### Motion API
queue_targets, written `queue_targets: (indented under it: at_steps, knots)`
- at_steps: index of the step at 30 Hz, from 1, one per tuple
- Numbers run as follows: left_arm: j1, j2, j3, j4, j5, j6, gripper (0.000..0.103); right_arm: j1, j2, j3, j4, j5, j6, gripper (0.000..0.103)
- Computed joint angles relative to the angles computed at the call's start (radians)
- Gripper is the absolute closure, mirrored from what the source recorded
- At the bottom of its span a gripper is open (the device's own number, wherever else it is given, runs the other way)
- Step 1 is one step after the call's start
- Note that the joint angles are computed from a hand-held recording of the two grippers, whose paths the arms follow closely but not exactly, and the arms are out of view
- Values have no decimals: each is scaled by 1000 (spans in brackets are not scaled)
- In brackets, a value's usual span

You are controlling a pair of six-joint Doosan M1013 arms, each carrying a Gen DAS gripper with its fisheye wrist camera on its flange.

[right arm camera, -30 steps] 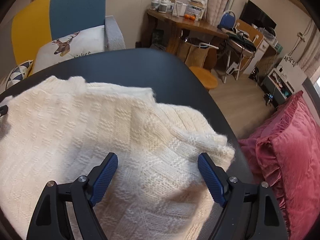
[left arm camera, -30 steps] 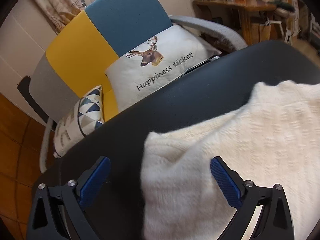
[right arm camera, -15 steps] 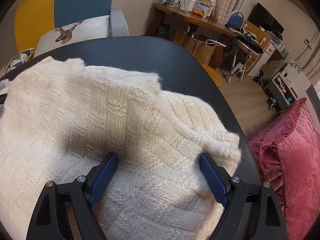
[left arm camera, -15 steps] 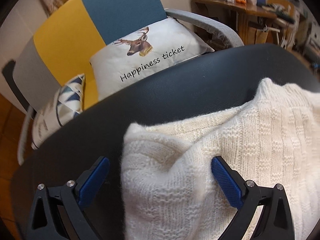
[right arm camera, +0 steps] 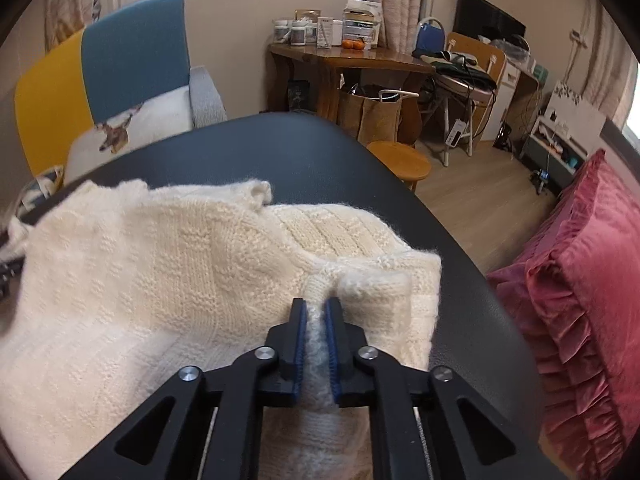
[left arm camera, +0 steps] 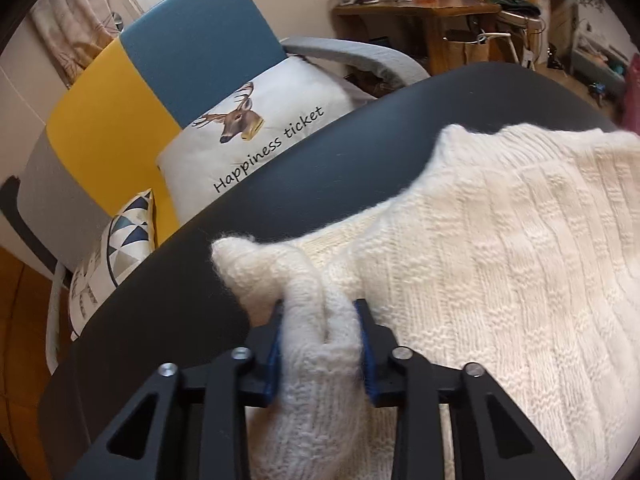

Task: Fold clothes
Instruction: 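Close the left tool on a sleeve while the right tool pinches the sweater edge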

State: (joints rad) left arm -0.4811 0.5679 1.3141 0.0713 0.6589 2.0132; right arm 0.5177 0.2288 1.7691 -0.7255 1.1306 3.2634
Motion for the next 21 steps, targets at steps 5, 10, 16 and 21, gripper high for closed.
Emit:
queue_targets:
  at_steps: [5,10,16,21]
  knots:
    - [22,-15,-1,-116,33,62,80,14,-42,40,-40,-67,140,98]
    - [45,-50,25,-241,44,118,80,40,-63,44,-79,-94,209,98]
    - [71,-91,53,-389,81,191,81,67,-67,24,-126,-123,244,98]
    - [96,-115,68,-470,116,206,81,95,-63,2,-168,-146,267,98]
